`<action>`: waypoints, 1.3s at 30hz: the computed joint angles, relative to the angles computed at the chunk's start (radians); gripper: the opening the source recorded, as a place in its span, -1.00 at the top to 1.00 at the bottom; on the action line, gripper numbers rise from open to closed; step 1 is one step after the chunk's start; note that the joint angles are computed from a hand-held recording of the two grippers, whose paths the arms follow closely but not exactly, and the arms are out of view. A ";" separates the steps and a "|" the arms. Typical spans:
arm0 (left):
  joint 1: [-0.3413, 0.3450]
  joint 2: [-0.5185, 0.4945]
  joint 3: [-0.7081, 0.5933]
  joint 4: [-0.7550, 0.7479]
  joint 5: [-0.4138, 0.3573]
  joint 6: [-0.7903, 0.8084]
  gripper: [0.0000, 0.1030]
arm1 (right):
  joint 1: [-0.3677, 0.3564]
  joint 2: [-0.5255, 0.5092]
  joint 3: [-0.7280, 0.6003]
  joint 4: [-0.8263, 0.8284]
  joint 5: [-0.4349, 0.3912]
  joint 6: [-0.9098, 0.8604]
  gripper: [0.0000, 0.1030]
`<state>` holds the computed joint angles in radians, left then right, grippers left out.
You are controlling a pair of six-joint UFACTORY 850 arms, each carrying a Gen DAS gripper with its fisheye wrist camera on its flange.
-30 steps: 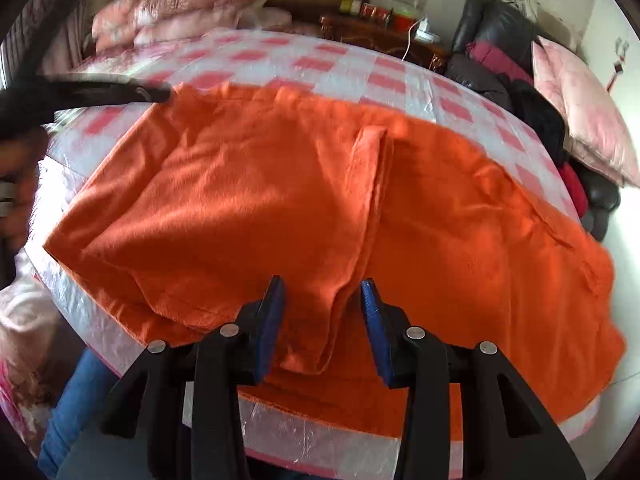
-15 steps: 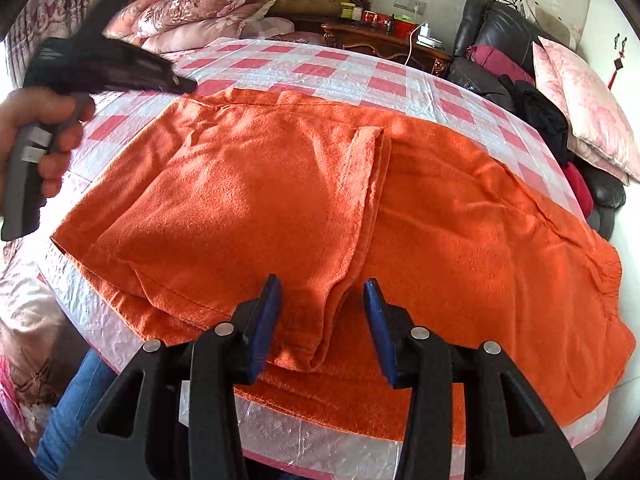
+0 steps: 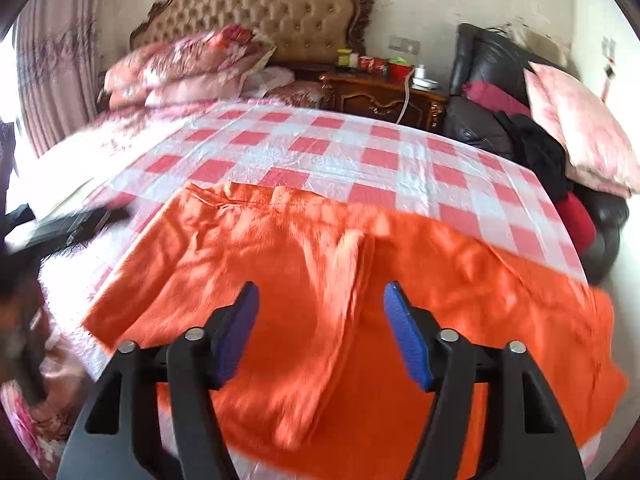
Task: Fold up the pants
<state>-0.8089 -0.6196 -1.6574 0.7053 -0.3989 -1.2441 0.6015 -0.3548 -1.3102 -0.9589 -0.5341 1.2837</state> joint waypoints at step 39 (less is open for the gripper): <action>-0.045 0.090 0.194 -0.035 0.151 -0.149 -0.89 | -0.072 -0.135 -0.136 0.482 -0.124 -0.268 -0.90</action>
<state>-0.8537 -0.5301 -1.4638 0.6698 -0.2482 -1.3935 0.5296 -0.4899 -1.4466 -0.4773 -0.6582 1.0152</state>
